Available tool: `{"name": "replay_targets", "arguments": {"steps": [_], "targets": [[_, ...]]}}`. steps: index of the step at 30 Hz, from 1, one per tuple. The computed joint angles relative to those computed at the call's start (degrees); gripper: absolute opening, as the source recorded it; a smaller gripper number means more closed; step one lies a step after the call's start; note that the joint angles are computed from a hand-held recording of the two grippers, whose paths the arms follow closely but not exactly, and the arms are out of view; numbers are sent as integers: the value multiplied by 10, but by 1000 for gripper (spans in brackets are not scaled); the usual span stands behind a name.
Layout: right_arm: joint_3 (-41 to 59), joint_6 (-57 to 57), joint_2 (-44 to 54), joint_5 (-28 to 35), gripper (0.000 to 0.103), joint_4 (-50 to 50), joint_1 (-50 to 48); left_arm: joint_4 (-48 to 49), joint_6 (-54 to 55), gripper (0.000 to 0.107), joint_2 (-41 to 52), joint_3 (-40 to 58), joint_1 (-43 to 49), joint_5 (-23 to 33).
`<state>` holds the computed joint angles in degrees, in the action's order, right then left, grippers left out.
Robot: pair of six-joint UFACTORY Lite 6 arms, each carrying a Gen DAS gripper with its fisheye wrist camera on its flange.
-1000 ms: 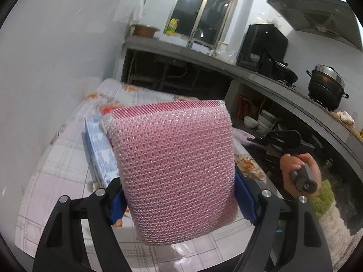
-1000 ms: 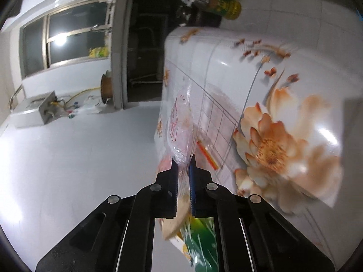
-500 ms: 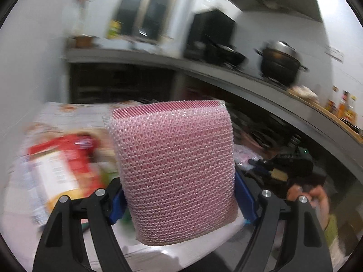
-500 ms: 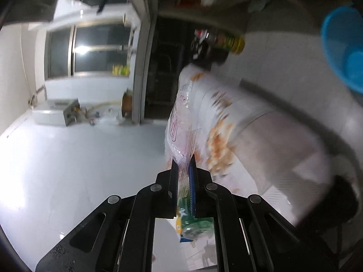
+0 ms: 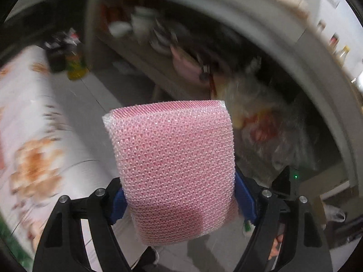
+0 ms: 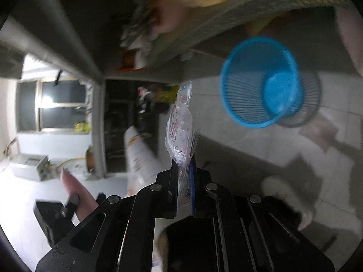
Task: Collect trash
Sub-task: 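Carry the scrubber and wrapper to the blue basket and release both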
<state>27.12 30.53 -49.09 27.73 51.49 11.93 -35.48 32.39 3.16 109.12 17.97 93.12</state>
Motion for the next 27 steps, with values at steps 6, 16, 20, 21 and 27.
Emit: {"name": "replay_targets", "arguments": {"steps": [6,16,20,21,27], "targets": [[-43,-235,114,10,7,191,-81,89,-111,77,130,4,-200,-93],[35,-506,369,-32,44,382,-121,167,-184,95,307,129,-316,-170],[3,-473,358,-64,47,351,-115,157,-185,95,297,99,-314,-210],[-12,-471,343,-65,47,356,-114,147,-180,95,289,89,-308,-211],[-79,-193,183,-68,47,87,-106,103,-128,95,215,39,-262,-207]]}}
